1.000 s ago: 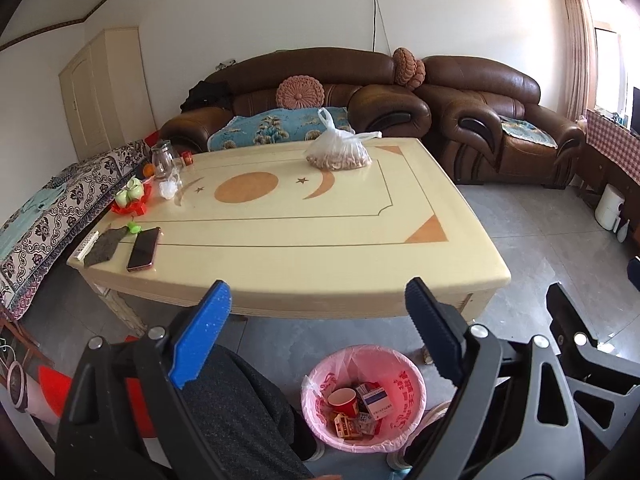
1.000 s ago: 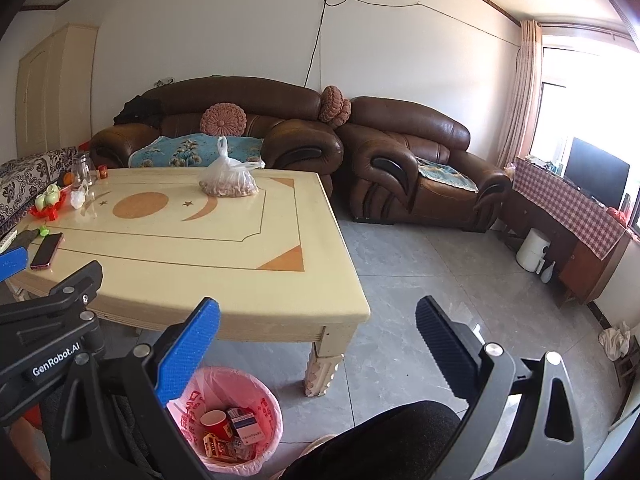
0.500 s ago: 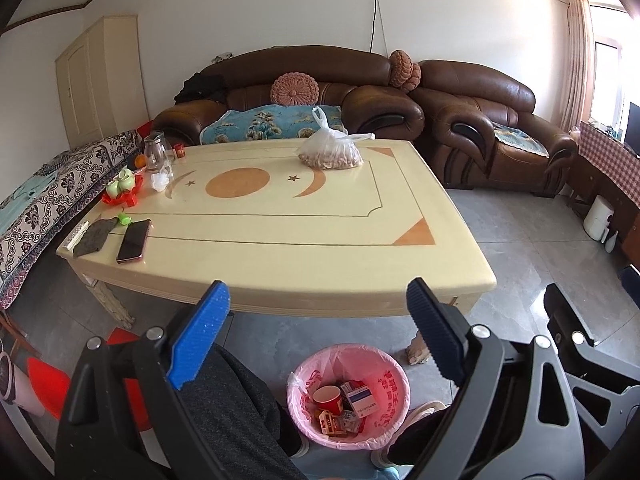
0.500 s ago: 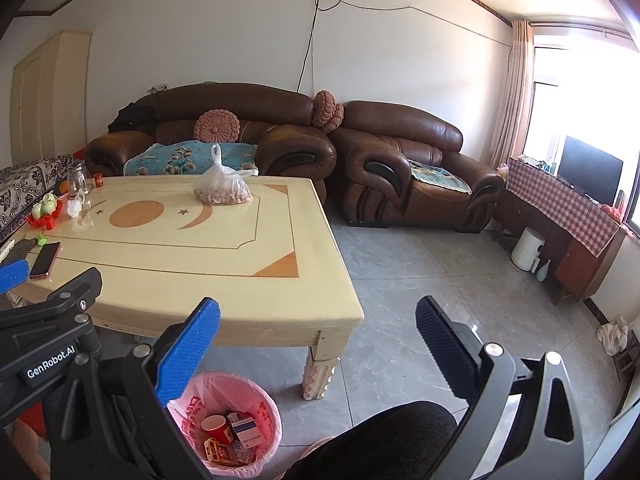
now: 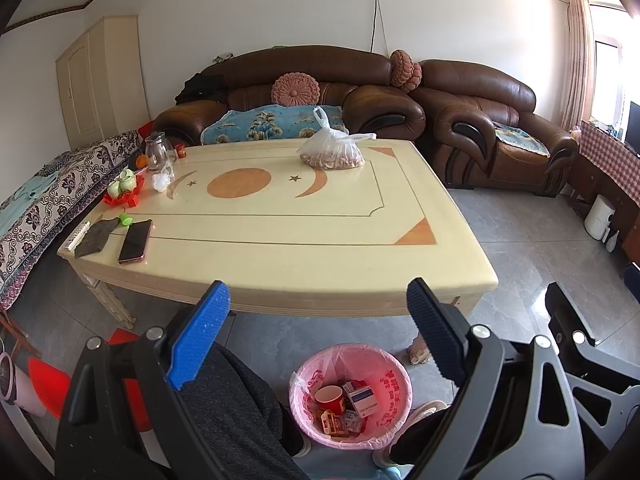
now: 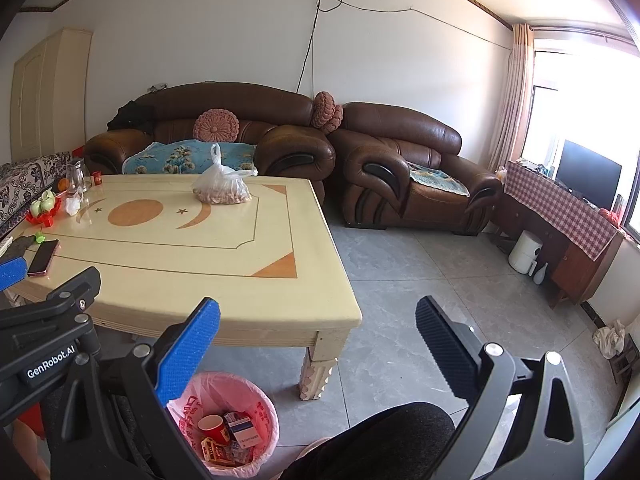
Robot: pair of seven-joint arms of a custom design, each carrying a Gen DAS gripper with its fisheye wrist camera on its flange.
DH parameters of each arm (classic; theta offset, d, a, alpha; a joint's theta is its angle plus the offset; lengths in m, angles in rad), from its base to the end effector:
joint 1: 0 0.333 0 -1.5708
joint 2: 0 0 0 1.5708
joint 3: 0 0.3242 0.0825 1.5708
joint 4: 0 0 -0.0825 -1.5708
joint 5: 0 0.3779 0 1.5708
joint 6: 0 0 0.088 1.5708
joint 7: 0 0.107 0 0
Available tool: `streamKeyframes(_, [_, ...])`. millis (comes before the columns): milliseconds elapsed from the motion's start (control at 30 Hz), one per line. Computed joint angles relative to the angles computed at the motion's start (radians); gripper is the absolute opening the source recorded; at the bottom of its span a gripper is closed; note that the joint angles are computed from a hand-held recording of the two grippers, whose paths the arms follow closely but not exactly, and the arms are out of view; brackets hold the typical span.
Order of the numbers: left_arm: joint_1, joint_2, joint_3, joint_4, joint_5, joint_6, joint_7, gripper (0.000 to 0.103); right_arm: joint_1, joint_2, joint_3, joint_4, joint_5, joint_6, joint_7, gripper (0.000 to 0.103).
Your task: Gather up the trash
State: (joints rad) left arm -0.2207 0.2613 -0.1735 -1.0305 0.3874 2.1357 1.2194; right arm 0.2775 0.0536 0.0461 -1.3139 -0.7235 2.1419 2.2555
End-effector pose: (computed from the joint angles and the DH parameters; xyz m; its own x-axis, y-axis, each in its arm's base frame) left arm 0.6063 -0.2076 0.8072 -0.0509 -0.9973 -0.0537 -0.6132 0.0737 -0.7865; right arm 0.5675 0.1594 0.8048 -0.2866 -0.9475 0.1418 -0.5281 0.0327 -0.8485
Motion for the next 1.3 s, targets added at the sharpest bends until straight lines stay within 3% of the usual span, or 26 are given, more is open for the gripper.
streamKeyframes(1300, [0.014, -0.002, 0.003, 0.002, -0.016, 0.011, 0.0, 0.091, 0.006, 0.02, -0.008, 0.033, 0.009, 0.0, -0.028, 0.096])
